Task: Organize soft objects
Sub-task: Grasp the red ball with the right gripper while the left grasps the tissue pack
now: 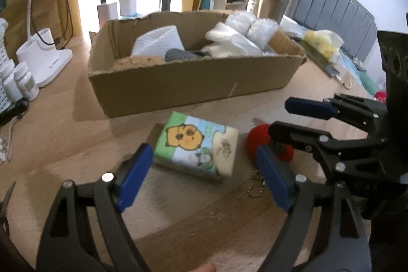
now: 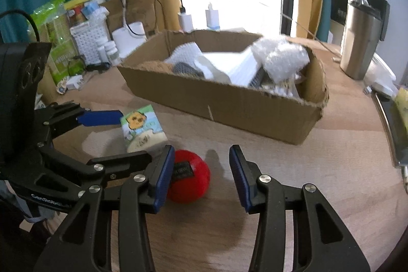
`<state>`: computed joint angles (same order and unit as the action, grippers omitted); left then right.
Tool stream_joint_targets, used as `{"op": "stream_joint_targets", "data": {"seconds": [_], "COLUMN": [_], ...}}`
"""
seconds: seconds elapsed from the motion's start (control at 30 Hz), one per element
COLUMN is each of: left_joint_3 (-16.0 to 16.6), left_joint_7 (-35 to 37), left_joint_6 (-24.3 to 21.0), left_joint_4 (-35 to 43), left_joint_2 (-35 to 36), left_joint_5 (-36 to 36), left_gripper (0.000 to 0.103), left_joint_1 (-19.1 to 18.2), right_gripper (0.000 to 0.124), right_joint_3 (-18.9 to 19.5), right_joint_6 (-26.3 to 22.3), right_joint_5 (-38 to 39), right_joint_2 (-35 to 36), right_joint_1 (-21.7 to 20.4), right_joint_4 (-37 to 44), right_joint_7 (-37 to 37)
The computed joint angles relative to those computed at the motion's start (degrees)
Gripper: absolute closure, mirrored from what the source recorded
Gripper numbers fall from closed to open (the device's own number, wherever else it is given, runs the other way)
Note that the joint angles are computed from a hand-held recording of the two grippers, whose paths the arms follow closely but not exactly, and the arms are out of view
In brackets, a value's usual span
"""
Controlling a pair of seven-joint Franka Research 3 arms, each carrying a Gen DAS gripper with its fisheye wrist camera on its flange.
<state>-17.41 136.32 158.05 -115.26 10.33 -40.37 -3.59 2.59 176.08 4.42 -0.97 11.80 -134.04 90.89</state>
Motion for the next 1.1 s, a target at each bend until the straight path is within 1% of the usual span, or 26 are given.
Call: {"op": "stream_joint_targets", "data": {"seconds": [0.03,0.1,0.17,0.23,0.33,0.37,0.43,0.53,0.6,0.7,0.77,0.8,0.83,0.87,0.93,1.0,1.1], "left_joint_3": [0.4,0.6,0.8,0.4,-0.6,-0.8,-1.1,-0.5,-0.3,-0.6,-1.3,-1.7,-1.9,-1.9,-2.0,-2.0,-2.3], "left_joint_7": [-1.1,-2.5,-4.7,-5.3,-4.1,-3.5,-2.1,-2.8,-4.2,-4.9,-3.6,-2.6,-2.0,-1.7,-0.8,0.1,2.8], "left_joint_6": [-0.4,-0.5,-0.1,0.5,0.8,0.8,0.7,0.2,0.3,-0.9,-1.5,-2.3,-2.0,-1.7,-2.6,-2.7,-2.9], "left_joint_4": [0.3,0.4,0.4,0.4,0.4,0.5,0.7,1.5,2.0,3.0,3.3,3.5,3.3,3.1,3.2,2.9,2.3], "left_joint_2": [0.4,0.8,1.2,1.4,1.1,1.0,0.9,1.5,2.0,2.9,3.3,3.5,3.4,3.3,3.1,2.7,1.7], "left_joint_5": [1.4,3.1,5.3,5.9,4.7,4.2,3.1,4.5,6.1,7.1,5.9,4.9,4.5,4.5,3.6,2.6,-0.8], "left_gripper": [0.018,0.018,0.018,0.018,0.018,0.018,0.018,0.018,0.018,0.018,0.020,0.020,0.029,0.034,0.034,0.034,0.035], "left_joint_1": [-0.3,-0.5,-0.7,-0.5,0.6,0.8,1.1,0.6,0.2,0.6,1.4,1.9,1.9,1.8,2.1,2.1,2.5], "right_gripper": [0.076,0.076,0.076,0.076,0.076,0.076,0.076,0.076,0.076,0.077,0.082,0.084,0.085,0.086,0.087,0.087,0.087], "right_joint_3": [0.0,-0.2,-0.1,-0.1,0.0,-0.1,-0.2,0.1,0.1,0.2,0.2,0.2,0.2,0.2,0.1,0.1,0.1], "right_joint_6": [-0.2,0.0,-0.3,-1.1,-2.0,-2.5,-4.5,-4.7,-5.1,-5.1,-5.2,-4.9,-4.3,-3.8,-3.4,-3.0,-2.8], "right_joint_5": [-0.4,4.7,6.5,10.6,15.2,17.7,21.1,20.8,22.4,24.0,25.9,25.6,25.2,26.3,27.7,25.8,24.2], "right_joint_2": [0.1,0.1,0.0,0.0,-0.5,-0.7,-0.8,-0.4,-0.1,0.2,0.2,0.2,0.1,-0.2,-0.5,-0.9,-1.5], "right_joint_1": [-0.1,0.4,0.7,1.2,1.9,2.2,2.7,2.6,2.7,2.6,2.6,2.6,2.5,2.5,2.6,2.4,2.4], "right_joint_4": [0.0,-0.1,-0.1,0.2,0.3,0.4,0.9,1.0,1.4,1.6,1.8,1.7,1.5,1.3,1.3,1.2,1.1], "right_joint_7": [0.5,-3.5,-5.5,-9.6,-14.0,-16.6,-20.3,-20.3,-21.3,-22.9,-24.6,-24.3,-23.9,-24.7,-25.9,-24.6,-23.7]}}
